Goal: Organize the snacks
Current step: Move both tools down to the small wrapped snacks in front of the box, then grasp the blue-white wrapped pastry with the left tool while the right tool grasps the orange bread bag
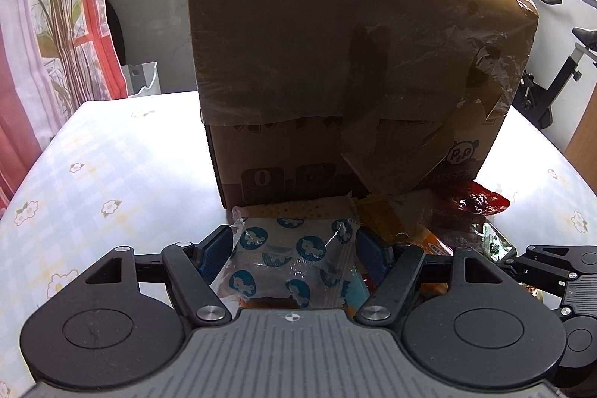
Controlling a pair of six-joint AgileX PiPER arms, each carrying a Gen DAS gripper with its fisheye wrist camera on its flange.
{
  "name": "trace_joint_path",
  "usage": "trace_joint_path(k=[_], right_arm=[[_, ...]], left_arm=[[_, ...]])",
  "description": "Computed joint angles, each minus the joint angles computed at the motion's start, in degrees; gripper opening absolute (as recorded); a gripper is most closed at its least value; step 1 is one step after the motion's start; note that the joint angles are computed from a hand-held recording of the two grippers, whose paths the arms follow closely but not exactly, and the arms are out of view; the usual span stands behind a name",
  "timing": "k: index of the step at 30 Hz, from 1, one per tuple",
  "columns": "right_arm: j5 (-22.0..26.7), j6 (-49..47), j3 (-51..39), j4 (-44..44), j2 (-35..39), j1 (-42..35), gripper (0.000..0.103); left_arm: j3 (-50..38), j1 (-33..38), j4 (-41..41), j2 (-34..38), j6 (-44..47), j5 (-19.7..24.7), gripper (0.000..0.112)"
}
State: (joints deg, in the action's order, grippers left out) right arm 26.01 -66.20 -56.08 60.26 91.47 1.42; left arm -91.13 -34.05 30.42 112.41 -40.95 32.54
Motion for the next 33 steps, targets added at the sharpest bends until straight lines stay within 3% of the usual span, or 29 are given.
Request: trace_joint_path(k=[10, 18, 26, 33], right_arm=[[-0.10, -0.04, 0.20, 0.27, -0.08, 0.01, 0.046], [-0.03, 0.23, 0.22, 0.07, -0.11, -0.02, 0.046], [0.15, 0.38, 0.16, 0.03, -0.10, -0.18, 0.046], [0.05, 1.00, 0.27, -0.20, -0.27, -0.11, 0.046]], left_arm=[[1.42, 1.25, -2.81, -1.29, 0.76, -0.94, 0.077], [4.89, 4.99, -9.08, -4.94, 3.55, -7.71, 0.082], [4.85, 5.53, -15.93, -3.20, 10.39, -6.44, 0.082], [6.35, 3.84, -11.61, -3.04, 8.91, -5.66, 0.075]])
